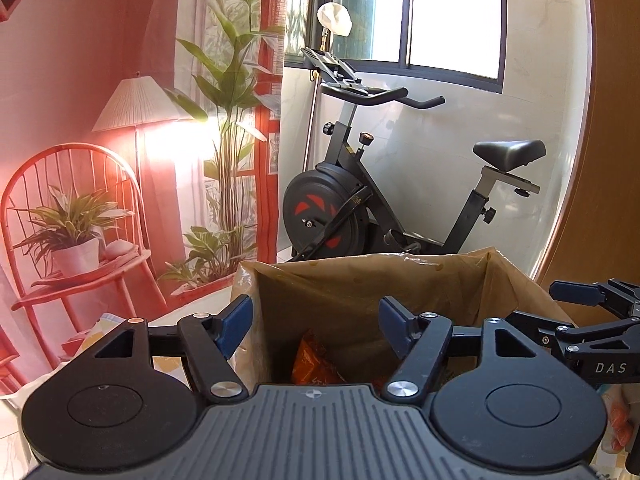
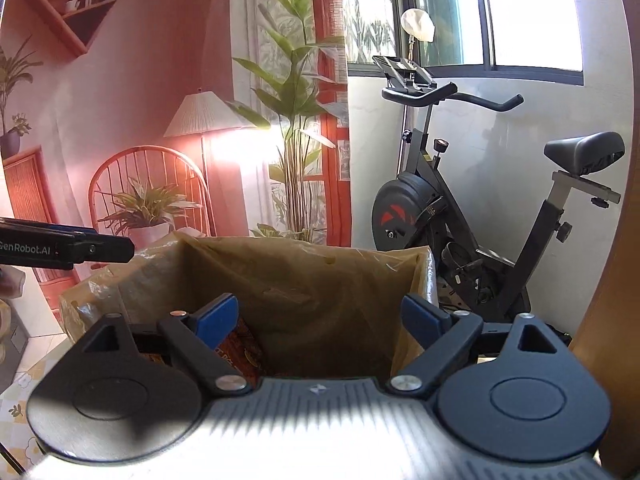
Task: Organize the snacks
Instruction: 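Open both tools to drop the bags into the box, then grasp the pale green candy bag with left tool while right tool grasps yellow bag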
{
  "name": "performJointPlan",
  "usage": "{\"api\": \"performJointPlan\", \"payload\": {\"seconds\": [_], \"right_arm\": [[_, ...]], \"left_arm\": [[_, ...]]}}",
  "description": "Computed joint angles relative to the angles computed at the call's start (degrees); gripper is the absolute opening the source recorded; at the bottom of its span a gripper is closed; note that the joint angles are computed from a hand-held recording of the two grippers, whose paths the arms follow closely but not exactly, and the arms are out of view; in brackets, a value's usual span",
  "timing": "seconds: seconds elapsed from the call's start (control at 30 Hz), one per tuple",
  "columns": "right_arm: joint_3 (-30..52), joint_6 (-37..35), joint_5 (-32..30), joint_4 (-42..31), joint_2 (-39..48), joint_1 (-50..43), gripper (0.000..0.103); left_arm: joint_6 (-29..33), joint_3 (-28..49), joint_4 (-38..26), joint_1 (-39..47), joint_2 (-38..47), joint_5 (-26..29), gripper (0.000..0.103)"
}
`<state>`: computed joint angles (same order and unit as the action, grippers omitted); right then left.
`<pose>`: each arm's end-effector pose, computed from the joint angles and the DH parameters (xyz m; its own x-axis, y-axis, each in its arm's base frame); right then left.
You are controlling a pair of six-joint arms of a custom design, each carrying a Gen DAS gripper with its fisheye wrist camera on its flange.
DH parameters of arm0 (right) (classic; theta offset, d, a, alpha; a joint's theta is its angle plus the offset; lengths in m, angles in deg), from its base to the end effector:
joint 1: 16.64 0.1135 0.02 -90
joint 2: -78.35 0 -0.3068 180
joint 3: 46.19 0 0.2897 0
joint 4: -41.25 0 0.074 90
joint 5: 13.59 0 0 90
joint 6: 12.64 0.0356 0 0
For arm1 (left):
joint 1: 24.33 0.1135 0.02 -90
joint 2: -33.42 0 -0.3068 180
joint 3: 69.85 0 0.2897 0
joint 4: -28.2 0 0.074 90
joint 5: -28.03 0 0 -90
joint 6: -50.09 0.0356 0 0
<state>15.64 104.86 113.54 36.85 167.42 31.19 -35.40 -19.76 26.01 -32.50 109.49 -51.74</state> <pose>0.2574 0.2522 0.2340 -0.4259 0.0781 -0.9014 -0.0555 0.9921 0.1122 0.2987 -0.0493 0.2329 -0.4427 0.1417 -0.8854 0.3307 0.9436 -0.0143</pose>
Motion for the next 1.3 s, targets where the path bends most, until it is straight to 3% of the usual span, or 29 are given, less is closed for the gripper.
{"api": "performJointPlan", "payload": {"seconds": [0.2,0.53,1.0,1.17,1.3], "right_arm": [[1.25,1.02,2.46,-2.36,0.26,3.60,0.092],[0.20,5.29,6.92,-3.56,-0.44,12.03,0.092],[-1.02,11.43,16.98,-2.54,1.38,25.84,0.100],[0.20,17.01,21.22,-8.01,4.10,30.63,0.100],[1.92,22.31,21.64,-12.72,7.22,32.91,0.100]], "left_arm": [[1.28,-3.42,-1.85,2.10,-6.55,-1.05,0.072],[1.69,-8.47,-11.22,12.03,-19.23,4.09,0.072],[12.45,-14.75,-25.27,35.02,-34.16,22.21,0.072],[18.66,-17.45,-29.19,44.58,-35.19,29.14,0.075],[22.53,-20.52,-30.17,48.77,-36.02,31.26,0.077]]}}
